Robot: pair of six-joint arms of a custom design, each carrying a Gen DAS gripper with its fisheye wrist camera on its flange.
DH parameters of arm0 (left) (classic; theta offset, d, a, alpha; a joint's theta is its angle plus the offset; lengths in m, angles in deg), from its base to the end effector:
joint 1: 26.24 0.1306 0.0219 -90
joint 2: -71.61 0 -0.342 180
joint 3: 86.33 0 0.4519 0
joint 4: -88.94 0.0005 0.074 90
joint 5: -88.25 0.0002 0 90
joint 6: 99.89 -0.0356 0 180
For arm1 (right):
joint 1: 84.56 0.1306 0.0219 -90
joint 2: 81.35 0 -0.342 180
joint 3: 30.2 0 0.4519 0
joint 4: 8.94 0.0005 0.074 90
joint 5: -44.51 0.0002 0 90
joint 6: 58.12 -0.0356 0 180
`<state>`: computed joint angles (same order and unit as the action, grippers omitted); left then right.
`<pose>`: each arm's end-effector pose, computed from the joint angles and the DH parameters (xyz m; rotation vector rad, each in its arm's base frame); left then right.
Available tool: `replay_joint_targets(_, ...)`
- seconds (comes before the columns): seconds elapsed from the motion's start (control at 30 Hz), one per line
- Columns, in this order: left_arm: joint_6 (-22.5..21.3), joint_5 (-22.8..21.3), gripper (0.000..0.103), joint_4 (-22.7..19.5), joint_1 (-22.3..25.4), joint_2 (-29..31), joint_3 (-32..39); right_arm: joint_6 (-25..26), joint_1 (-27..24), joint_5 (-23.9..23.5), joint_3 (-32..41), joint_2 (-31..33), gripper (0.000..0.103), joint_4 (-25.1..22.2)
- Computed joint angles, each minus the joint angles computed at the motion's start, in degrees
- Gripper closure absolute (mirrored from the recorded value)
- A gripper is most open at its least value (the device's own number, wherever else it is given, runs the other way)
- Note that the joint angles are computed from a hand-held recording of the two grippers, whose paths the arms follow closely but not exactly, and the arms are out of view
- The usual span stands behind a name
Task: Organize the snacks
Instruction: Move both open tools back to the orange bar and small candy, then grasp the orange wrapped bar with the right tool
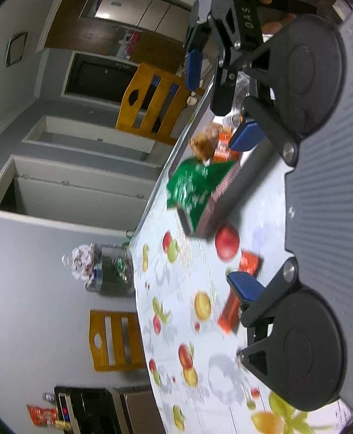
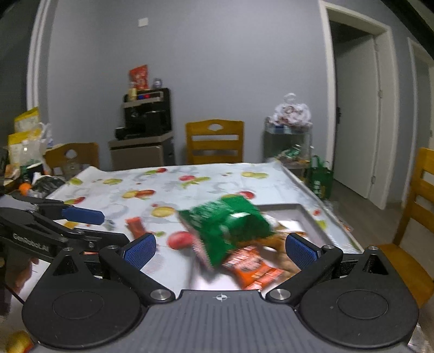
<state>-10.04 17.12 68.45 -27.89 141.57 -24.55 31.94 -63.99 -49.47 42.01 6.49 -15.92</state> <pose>0.4459 -0.0249 0.3358 0.2343 2.0476 -0.3567 0.5098 0.1934 0.3083 -0.3989 1.9361 0.3022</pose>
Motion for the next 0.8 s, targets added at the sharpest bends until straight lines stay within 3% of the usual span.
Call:
replay_joint_targets(0.4, -1.6, -2.0, 0.007, 1.2, 11.8, -3.2, -2.5, 4.4, 6.5, -0.4, 6.9, 6.1, 0.000, -0.3)
replay_joint_targets(0.6, -3.1, -4.1, 0.006, 3.0, 13.6, 0.7, -0.3, 5.6, 8.6, 1.4, 11.7, 11.4, 0.000, -1.7)
replay_joint_targets(0.8, -3.9, -6.5, 0.006, 2.9, 12.4, 9.2, 4.2, 6.2, 9.9, 3.0, 16.3, 16.5, 0.004, -4.3)
